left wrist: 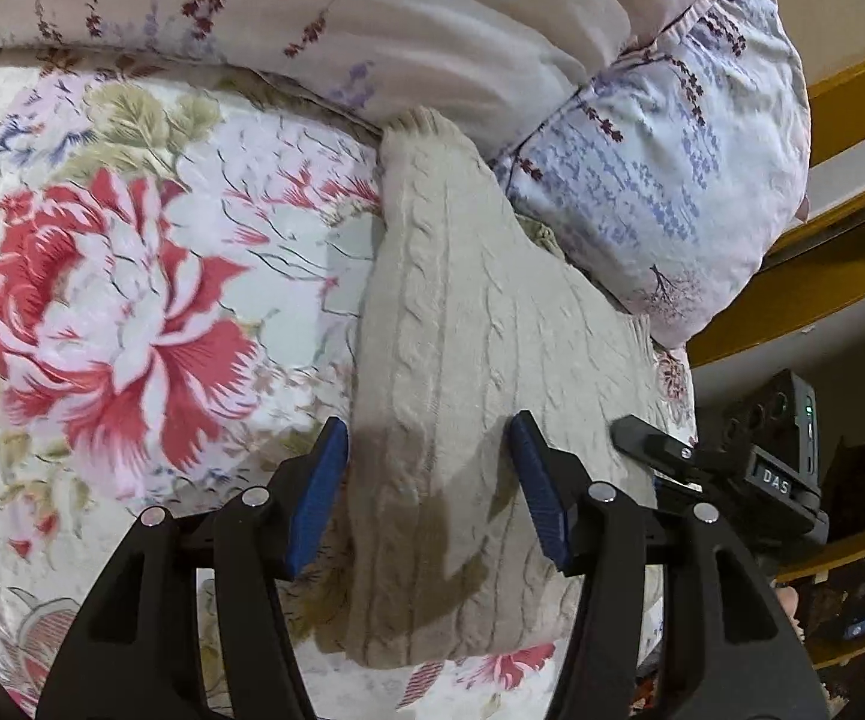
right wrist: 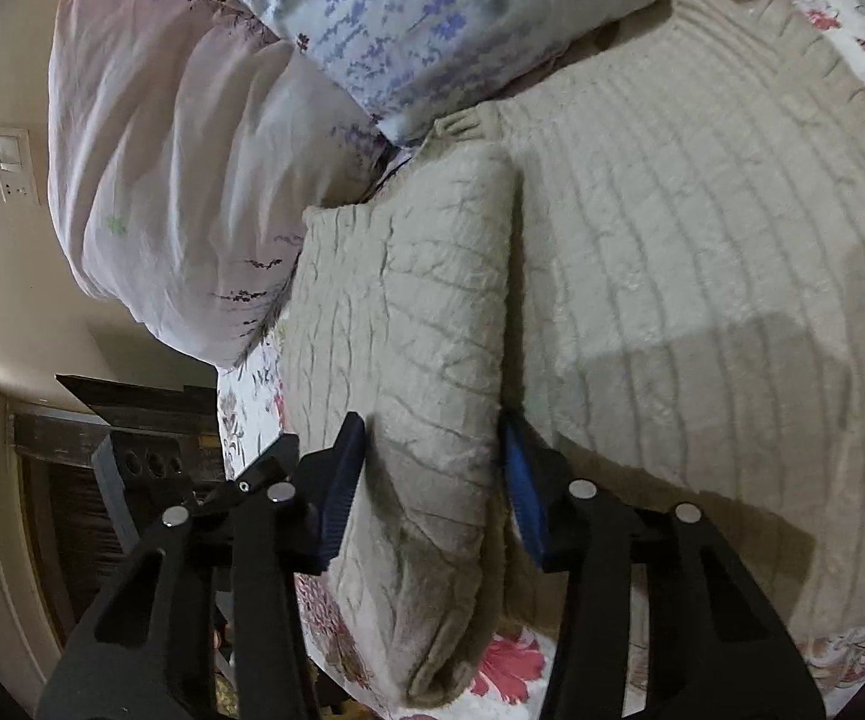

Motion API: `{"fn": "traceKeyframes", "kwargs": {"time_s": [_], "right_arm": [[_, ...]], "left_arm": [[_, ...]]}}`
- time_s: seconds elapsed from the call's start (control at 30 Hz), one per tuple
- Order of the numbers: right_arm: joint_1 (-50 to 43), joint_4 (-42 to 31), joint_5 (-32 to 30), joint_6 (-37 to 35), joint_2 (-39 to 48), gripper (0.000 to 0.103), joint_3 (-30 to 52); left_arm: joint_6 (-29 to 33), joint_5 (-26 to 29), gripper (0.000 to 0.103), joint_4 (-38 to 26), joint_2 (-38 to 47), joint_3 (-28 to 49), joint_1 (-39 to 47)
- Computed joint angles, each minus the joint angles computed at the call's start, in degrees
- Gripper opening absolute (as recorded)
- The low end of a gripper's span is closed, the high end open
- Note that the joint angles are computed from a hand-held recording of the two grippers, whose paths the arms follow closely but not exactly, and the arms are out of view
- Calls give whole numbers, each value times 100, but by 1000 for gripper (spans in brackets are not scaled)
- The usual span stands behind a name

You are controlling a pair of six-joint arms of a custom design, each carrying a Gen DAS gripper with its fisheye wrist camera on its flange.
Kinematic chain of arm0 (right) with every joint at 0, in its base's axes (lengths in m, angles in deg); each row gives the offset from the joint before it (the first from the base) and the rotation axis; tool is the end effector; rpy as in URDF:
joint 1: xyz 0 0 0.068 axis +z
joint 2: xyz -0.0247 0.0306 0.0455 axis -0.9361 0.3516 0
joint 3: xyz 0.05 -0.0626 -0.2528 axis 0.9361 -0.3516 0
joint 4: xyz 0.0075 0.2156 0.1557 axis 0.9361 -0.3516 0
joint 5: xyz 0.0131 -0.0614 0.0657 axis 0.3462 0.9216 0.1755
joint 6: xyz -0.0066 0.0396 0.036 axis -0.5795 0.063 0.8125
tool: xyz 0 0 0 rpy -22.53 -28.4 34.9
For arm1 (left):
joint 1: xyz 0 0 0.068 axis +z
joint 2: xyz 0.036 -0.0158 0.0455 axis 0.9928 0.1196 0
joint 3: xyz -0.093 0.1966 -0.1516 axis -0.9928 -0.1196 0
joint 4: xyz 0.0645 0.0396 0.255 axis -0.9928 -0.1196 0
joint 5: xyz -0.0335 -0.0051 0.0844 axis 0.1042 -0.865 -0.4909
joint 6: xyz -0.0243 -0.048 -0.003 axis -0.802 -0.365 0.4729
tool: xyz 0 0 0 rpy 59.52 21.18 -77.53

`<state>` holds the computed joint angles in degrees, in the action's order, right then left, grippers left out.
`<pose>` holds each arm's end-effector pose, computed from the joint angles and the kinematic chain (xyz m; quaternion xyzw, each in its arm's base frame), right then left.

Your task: Fold small clothes

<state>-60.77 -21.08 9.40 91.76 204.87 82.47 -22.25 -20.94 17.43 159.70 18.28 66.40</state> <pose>0.2573 0.0543 -0.0034 0.2713 0.8589 0.3717 0.2249 0.3681 -0.1326 0.0557 0.1048 0.9219 -0.3477 0.1351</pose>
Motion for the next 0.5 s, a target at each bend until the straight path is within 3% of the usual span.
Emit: {"fn": "traceKeyframes", "kwargs": {"time_s": [0.07, 0.17, 0.27, 0.37, 0.5], "right_arm": [[31, 196, 14, 123, 133, 41, 36], [38, 474, 118, 341, 398, 24, 192], [214, 453, 552, 443, 412, 18, 287], [577, -435, 1366, -231, -433, 16, 231], [687, -1532, 2004, -891, -1476, 16, 197]], "left_arm": [[128, 80, 57, 7, 45, -64, 105], [66, 64, 57, 56, 63, -64, 82], [-15, 115, 61, 23, -8, -105, 112], [-108, 213, 69, 155, -131, -236, 196], [-220, 375, 69, 305, -268, -353, 257]]}}
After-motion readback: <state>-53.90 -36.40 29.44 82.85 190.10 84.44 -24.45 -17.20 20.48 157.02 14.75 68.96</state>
